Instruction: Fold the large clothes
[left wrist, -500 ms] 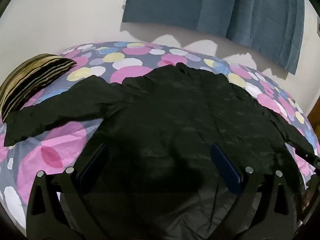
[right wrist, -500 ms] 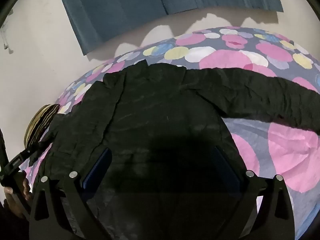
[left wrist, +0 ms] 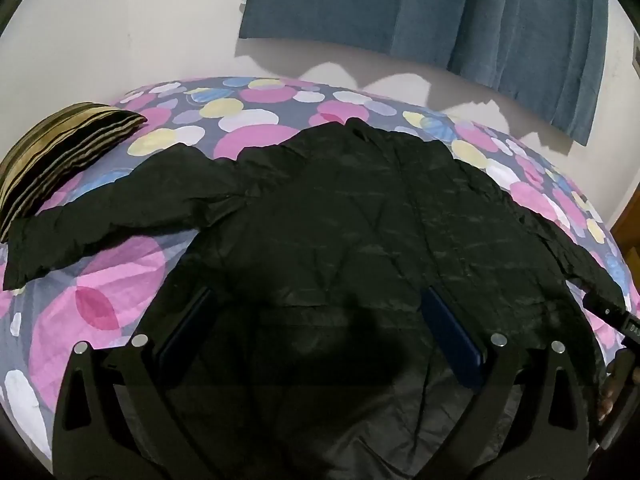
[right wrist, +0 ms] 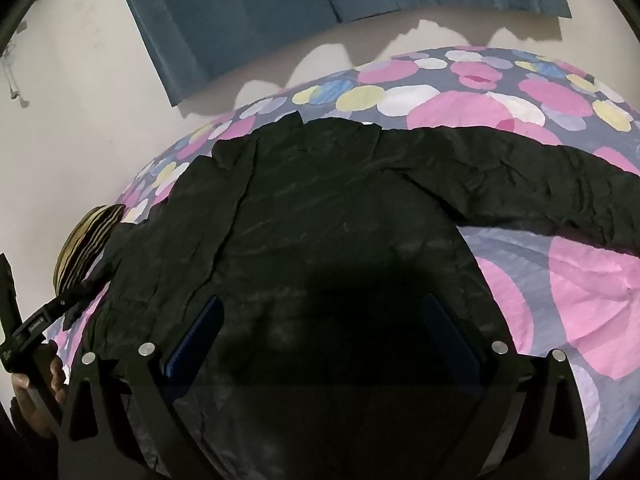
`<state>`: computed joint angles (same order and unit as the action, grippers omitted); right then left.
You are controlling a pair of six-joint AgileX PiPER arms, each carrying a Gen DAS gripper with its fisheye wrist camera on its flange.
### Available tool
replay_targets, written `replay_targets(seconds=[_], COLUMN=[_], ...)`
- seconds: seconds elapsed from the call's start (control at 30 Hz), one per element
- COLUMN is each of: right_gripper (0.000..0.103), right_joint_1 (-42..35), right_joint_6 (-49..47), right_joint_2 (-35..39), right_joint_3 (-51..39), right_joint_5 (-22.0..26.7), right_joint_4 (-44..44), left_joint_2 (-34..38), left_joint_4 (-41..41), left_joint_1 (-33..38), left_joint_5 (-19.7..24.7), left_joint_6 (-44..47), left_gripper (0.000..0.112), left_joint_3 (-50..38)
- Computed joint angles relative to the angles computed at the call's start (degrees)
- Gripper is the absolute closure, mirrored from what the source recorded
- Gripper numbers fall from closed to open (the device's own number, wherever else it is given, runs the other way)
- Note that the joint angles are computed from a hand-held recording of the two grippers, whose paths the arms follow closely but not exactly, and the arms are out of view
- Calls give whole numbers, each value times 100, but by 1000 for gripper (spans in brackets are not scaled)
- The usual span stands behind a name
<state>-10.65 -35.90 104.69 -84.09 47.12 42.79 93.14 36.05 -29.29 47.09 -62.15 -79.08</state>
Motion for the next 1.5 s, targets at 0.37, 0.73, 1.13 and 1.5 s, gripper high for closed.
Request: replay_targets(seconds=[0.37, 0.73, 1.13, 1.5], right_gripper=[4, 4, 4, 4], right_joint_1=[-13, 7, -5, 25], right_joint_6=[-65, -131, -158, -213], right_joint_2=[53, 29, 25, -209], right_joint_3=[-4, 100, 95, 241], right_joint_5=[7, -70, -50, -255], right_joint_4=[42, 104, 126, 160], left_joint_2=[-3, 36, 10, -43], left_joint_4=[-69, 33, -116, -138], left_joint_1=[36, -125, 23, 68], left_joint_5=[12, 214, 105, 101], left_joint_6=[98, -83, 118, 100], left_gripper=[11, 11, 11, 11], left_joint_3=[-26, -95, -77, -61])
